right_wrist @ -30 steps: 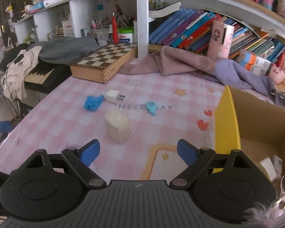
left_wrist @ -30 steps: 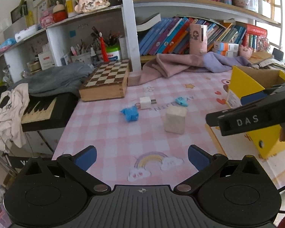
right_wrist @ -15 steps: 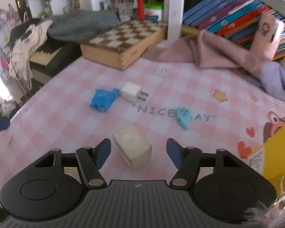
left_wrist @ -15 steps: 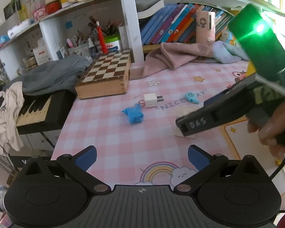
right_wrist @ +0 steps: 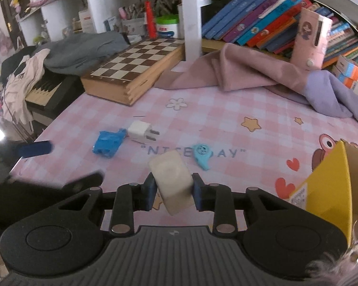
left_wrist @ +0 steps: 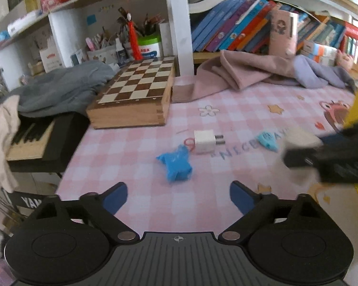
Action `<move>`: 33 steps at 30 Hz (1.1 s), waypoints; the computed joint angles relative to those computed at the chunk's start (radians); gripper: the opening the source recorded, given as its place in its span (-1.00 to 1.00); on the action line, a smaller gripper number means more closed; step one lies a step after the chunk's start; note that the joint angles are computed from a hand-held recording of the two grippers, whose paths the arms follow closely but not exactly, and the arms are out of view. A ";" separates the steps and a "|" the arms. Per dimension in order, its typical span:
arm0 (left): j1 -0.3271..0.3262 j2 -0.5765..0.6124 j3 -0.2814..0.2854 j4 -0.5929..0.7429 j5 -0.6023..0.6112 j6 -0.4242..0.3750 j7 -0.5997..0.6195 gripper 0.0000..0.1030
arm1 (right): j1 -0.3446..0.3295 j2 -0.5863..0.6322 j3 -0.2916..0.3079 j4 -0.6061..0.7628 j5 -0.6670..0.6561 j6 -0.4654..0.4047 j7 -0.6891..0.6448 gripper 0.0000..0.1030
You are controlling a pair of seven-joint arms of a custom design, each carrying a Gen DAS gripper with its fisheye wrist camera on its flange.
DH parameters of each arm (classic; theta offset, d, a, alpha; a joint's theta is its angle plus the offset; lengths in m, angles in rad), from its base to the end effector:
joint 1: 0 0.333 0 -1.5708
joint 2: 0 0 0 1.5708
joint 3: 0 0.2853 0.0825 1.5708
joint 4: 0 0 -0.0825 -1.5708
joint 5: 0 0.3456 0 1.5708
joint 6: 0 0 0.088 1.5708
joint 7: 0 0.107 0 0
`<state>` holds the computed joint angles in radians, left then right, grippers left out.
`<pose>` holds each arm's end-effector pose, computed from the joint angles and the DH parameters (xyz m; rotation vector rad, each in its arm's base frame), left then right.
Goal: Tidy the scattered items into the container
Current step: 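Grasp the blue cloth with the left tool while the right tool grasps the white block, then lift and carry the blue cloth and white block toward the yellow box with both tools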
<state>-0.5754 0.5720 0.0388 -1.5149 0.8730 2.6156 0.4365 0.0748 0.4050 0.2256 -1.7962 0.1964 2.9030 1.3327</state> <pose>0.5825 -0.3724 0.3743 -1.6699 1.7934 -0.6644 0.6302 0.1642 0.4045 -1.9933 1.4484 -0.4411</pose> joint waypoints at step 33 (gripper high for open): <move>-0.007 -0.187 -0.005 -0.218 -0.001 0.065 -0.087 -0.46 | -0.001 -0.193 0.040 -0.228 0.186 0.088 -0.130 -0.44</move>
<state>-0.5828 0.3853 0.0337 -1.7332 0.8716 2.6803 0.3494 0.0738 0.2115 0.2651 -2.0242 0.3829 2.9906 1.2027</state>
